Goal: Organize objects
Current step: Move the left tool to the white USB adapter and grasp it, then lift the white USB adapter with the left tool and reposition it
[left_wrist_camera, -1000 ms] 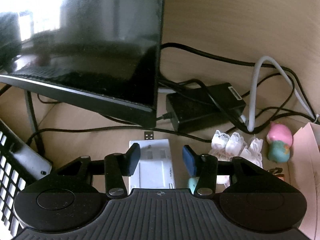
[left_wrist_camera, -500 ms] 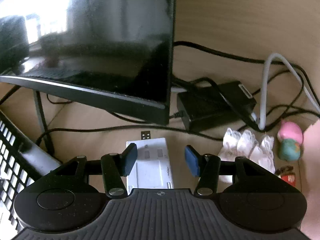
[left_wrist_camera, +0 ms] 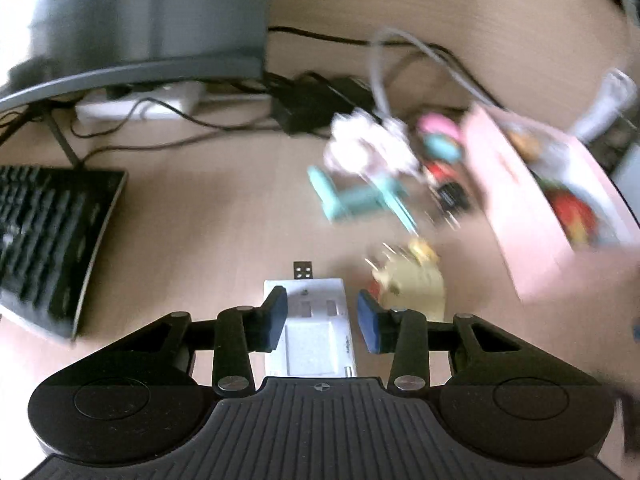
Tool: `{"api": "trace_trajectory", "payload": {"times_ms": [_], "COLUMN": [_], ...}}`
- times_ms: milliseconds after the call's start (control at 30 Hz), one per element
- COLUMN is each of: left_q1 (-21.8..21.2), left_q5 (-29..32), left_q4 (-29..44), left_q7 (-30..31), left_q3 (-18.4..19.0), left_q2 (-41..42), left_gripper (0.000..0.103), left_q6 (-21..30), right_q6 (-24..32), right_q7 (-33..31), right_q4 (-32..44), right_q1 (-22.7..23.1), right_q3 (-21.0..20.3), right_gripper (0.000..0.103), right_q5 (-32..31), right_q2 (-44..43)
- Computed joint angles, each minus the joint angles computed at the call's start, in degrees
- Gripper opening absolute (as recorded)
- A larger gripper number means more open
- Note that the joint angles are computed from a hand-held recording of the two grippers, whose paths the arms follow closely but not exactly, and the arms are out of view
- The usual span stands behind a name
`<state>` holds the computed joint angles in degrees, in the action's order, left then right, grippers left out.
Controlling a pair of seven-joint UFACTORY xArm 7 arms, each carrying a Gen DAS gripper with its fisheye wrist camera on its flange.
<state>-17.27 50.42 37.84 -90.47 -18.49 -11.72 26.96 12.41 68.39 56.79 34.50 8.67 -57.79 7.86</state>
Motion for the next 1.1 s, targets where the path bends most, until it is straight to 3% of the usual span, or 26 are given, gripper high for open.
{"api": "trace_trajectory", "payload": {"times_ms": [100,200,467,567,733,933,1100], "left_q1": [-0.4,0.93,3.64,4.24,3.51,6.56,7.58], "left_q5": [2.67,4.37,3.93,4.63,1.69,8.56,14.77], "left_q4": [-2.77,-5.3,-4.86,-3.76,-3.68,-8.53,-9.72], "left_q7": [-3.73,-9.38,-9.92,-13.07,-14.1,-17.35,-18.99], "left_q3": [-2.13,-2.24,-3.91,-3.45,-1.52,-3.71,-8.38], "left_q2": [-2.59,-4.85,-4.15,-2.79,-2.7,-6.92,-8.97], "left_gripper": [0.042,0.042,0.042,0.042,0.025,0.025,0.025], "left_q6": [0.35,-2.7,-4.29,-4.42,-3.96,-10.04,-7.29], "right_q6": [-0.03,0.44,0.11,0.32,0.22,-0.68,-1.18], "right_q7": [-1.42,-2.53,-3.03,-3.11,-2.87,-0.62,-0.07], "right_q4": [0.39,1.17,2.54,2.89,2.64,2.1,1.27], "right_q1": [-0.1,0.5,2.91,3.93,4.5,4.02,3.3], "right_q3": [0.31,0.28,0.14,0.06,0.21,-0.06,0.21], "right_gripper": [0.103,0.103,0.103,0.103,0.103,0.103,0.103], "right_q5": [1.73,2.96,2.61,1.54,-0.89,-2.2,-1.95], "right_q2": [0.37,1.04,1.91,1.88,1.3,1.22,0.88]}}
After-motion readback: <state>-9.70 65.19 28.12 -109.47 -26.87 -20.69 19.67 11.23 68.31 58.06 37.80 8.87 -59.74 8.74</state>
